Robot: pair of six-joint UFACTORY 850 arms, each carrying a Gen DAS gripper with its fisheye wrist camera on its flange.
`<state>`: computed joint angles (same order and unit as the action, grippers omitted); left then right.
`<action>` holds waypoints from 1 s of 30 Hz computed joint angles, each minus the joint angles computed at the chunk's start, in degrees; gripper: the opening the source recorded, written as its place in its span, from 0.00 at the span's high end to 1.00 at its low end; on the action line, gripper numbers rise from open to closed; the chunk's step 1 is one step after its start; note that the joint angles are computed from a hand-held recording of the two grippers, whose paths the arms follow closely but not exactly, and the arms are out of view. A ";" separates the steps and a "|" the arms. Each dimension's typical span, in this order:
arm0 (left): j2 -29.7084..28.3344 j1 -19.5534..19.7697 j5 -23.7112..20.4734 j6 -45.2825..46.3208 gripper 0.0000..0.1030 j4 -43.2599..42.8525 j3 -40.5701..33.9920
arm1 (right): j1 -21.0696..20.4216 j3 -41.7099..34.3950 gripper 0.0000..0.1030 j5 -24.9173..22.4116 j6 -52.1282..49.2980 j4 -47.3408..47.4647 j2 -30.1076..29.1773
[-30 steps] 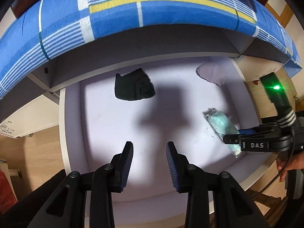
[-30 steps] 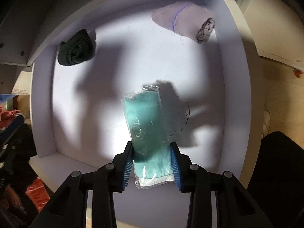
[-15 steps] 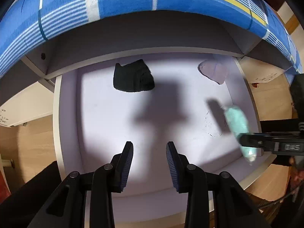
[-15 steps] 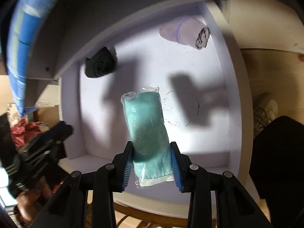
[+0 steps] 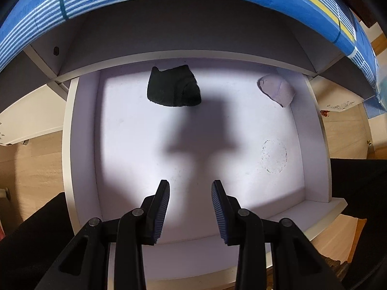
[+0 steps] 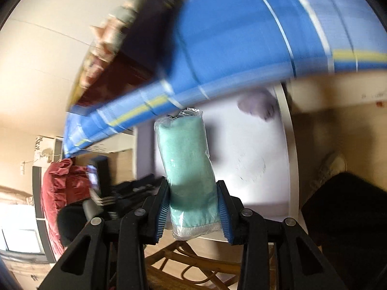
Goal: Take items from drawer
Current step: 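Carry the teal towel to the gold tray and open the right tool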
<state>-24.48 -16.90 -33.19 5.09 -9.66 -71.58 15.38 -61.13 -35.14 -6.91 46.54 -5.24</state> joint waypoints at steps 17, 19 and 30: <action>0.26 0.73 -0.76 -0.52 0.65 -2.28 0.28 | 6.42 -42.56 0.63 -20.27 -4.11 -36.41 -18.96; 0.33 0.90 -0.75 -0.50 0.65 -2.80 0.26 | 7.48 -47.26 0.63 -22.93 -5.39 -40.11 -22.35; 0.69 1.24 -0.72 -0.14 0.65 -4.64 0.51 | 6.84 -54.26 0.47 -27.28 -7.06 -39.55 -28.49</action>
<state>-23.79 -15.66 -33.91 4.94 -14.30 -71.07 22.22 -115.39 -62.42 -13.97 6.99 -33.73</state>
